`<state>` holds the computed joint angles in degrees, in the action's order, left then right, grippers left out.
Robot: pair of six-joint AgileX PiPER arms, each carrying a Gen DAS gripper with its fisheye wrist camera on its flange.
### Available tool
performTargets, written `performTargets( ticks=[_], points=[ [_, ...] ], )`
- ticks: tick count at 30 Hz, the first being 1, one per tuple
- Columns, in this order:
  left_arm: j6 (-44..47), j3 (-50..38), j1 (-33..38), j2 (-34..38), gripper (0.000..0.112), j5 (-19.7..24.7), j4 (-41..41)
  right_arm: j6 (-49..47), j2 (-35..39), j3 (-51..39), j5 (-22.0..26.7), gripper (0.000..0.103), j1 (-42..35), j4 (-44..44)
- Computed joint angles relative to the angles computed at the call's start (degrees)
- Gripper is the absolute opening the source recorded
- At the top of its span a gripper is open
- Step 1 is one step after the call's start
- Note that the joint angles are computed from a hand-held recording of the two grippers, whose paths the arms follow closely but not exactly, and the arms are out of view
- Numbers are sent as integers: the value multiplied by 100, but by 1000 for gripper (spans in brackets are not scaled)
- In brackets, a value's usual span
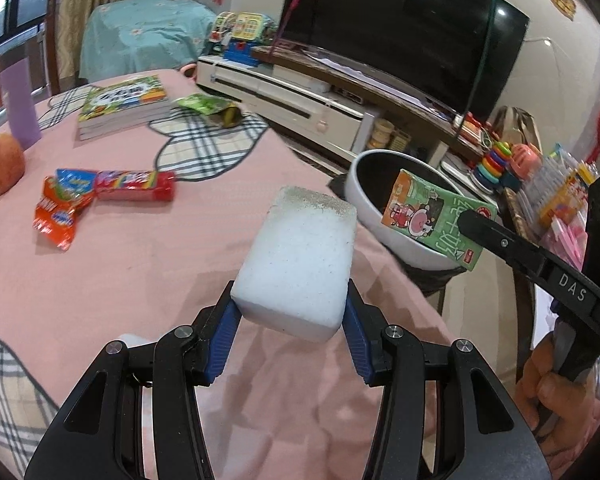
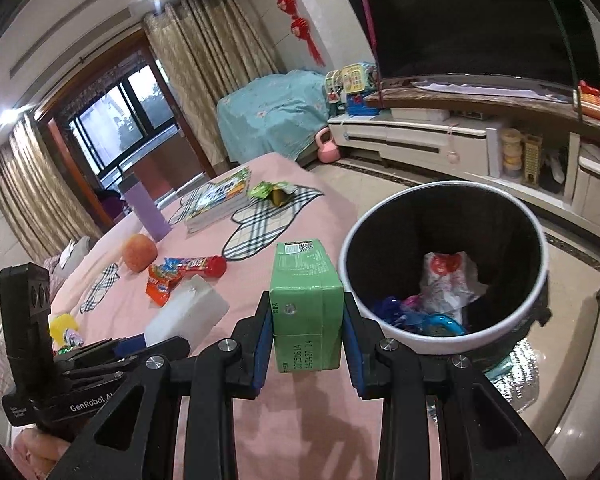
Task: Collect trash
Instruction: 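Carry the foam block and green juice box over the bin, then open both tools to drop the foam block and juice box into the bin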
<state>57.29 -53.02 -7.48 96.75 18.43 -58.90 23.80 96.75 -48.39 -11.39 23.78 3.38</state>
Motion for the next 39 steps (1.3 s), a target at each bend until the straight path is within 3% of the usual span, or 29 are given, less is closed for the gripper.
performTargets(
  ticks=[20, 39],
  points=[
    [-2446, -1472, -1147, 782, 48, 146, 2332, 406, -197, 366, -113, 32, -1018, -519],
    [-4219, -2994, -1688, 1719, 49, 675, 4199, 1374, 39, 15, 148, 32, -1551, -1857]
  ],
)
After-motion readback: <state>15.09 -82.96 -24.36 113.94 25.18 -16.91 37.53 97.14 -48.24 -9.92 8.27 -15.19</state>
